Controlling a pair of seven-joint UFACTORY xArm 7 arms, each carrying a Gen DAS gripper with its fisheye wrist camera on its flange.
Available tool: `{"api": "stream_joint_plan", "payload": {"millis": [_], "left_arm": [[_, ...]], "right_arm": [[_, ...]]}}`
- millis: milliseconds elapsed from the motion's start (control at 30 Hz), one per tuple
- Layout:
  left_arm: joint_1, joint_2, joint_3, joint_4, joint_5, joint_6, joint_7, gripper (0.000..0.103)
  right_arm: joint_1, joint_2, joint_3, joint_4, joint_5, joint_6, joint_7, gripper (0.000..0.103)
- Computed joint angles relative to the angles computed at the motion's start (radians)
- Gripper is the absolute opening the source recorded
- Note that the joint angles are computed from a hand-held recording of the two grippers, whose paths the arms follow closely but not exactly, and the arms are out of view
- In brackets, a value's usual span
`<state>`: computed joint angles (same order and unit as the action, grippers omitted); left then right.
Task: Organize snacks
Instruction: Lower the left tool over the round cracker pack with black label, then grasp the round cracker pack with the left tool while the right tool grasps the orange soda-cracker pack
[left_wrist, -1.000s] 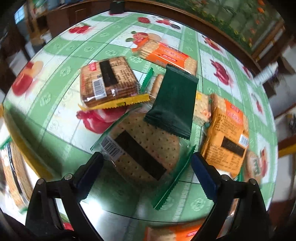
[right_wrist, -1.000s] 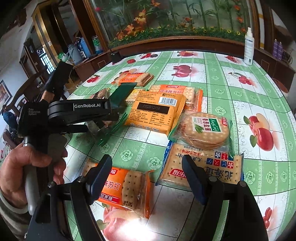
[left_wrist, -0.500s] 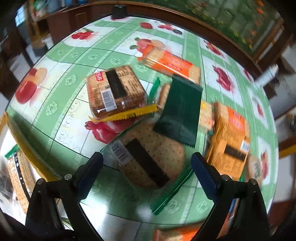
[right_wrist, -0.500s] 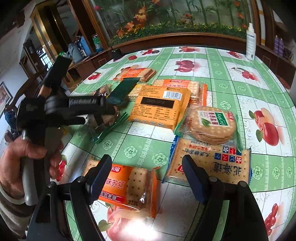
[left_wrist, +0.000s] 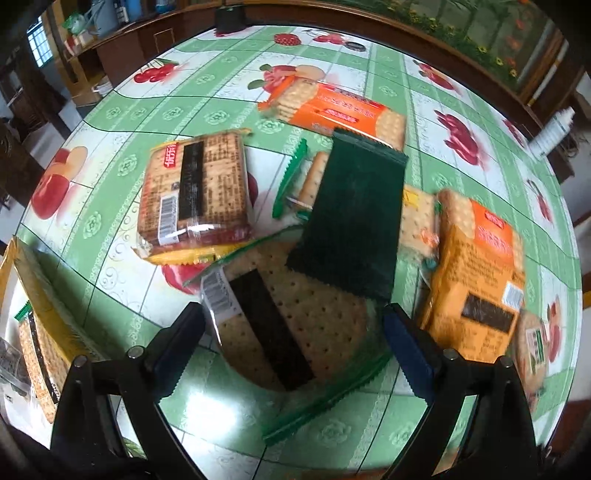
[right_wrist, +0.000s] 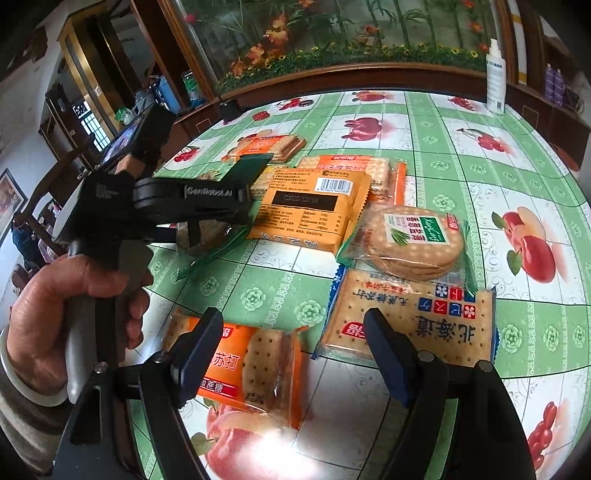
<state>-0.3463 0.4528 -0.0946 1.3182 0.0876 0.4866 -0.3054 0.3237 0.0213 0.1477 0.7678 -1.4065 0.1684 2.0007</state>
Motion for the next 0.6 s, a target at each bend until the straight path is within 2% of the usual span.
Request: {"api": "stream_joint_plan", "payload": {"millis": [67,167,433,533,600], "left_arm": [[0.036,-0.013,-0.032,-0.02,-0.052,-0.015,0.043,0.096],[0.042,-0.006,-0.032,-0.005,-0.083,-0.002,0.049,0.096],[-0.029,0.042,0.025,0.07,0.034,0.042,-0.007,0.096],[-0.018,0.054,0.015,0.085,0.035,0.038,0.008,0.096],[0.0,0.059,0.0,0.089,0.016,0.03,0.035,0.095]], "right_arm": [[-0.001,-0.003,-0.001,0.0,-0.017,-0.003,0.018,0.078],[0.0,-0.002,0.002,0.006,-0.028,0.0,0.025,0.078],[0.043,0.014,0.025,0.022,0.202,0.036,-0.315,0.079],[0.045,0.033,0.013,0.033,0.261,-0.005,-0.427,0.079],[0.055,0.057,0.002,0.06,0.279,0.02,-0.45,0.079]]}}
